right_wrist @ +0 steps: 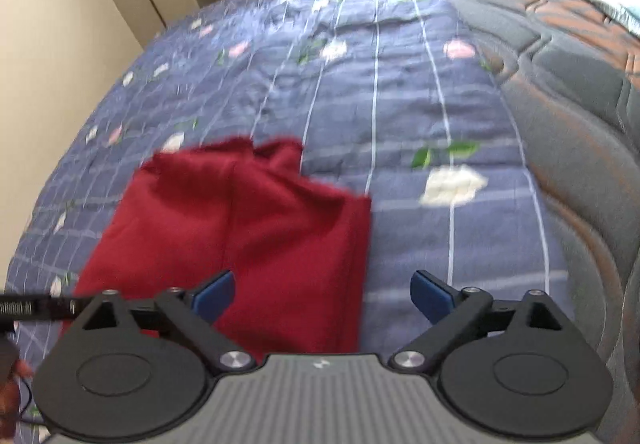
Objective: Fold small clothes
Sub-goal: 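Open the right gripper and release the sweater edge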
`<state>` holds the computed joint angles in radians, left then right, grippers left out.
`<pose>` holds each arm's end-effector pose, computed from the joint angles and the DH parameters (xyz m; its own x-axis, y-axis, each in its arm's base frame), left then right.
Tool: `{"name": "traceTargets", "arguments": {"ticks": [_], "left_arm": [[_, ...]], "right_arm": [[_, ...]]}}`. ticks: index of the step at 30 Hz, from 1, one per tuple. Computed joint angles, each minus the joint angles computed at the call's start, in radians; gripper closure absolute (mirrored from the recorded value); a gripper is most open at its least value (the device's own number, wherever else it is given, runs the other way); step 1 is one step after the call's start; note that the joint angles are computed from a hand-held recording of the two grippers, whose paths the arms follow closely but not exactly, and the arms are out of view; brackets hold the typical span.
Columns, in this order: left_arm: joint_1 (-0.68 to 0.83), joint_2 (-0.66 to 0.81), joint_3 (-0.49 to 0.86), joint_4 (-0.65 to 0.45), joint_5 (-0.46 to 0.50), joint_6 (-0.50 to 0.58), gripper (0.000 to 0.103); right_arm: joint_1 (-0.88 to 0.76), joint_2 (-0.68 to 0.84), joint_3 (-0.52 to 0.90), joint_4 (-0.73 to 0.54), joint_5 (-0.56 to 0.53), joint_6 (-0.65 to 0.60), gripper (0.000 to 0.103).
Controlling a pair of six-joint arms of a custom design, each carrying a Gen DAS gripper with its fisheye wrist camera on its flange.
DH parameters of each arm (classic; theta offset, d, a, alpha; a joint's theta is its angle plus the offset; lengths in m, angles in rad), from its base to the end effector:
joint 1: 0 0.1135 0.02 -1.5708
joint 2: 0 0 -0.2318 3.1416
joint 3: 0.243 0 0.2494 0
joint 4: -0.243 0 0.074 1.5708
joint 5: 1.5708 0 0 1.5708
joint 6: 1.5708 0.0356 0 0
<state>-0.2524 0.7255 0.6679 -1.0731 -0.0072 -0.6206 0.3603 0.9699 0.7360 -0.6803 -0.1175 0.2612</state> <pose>0.1341 -0.0343 0.2141 -0.8562 -0.3797 -0.3504 -0.3087 0.9197 -0.2424 0.1904 0.0762 0.2203 -0.8238 -0.0363 -0.5657 -0.2115 0.9456 0.2473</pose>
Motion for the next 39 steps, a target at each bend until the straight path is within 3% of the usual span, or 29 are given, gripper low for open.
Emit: {"name": "traceTargets", "arguments": {"ticks": [4, 17, 26, 32, 39], "left_arm": [[-0.017, 0.016, 0.007, 0.005, 0.0, -0.007, 0.001], [-0.05, 0.041, 0.041, -0.003, -0.001, 0.027, 0.001], [-0.036, 0.032, 0.058, -0.021, 0.005, 0.046, 0.001], [-0.055, -0.038, 0.059, -0.097, -0.002, 0.029, 0.001], [-0.109, -0.115, 0.126, -0.28, -0.027, -0.074, 0.001]], "right_arm": [[0.012, -0.012, -0.024, -0.06, 0.017, 0.015, 0.0], [-0.027, -0.15, -0.047, -0.17, 0.141, 0.044, 0.0], [0.031, -0.179, -0.049, -0.177, 0.072, 0.131, 0.0], [0.132, -0.242, -0.07, -0.229, 0.05, 0.231, 0.0], [0.215, -0.244, -0.017, -0.31, 0.068, 0.315, 0.0]]}}
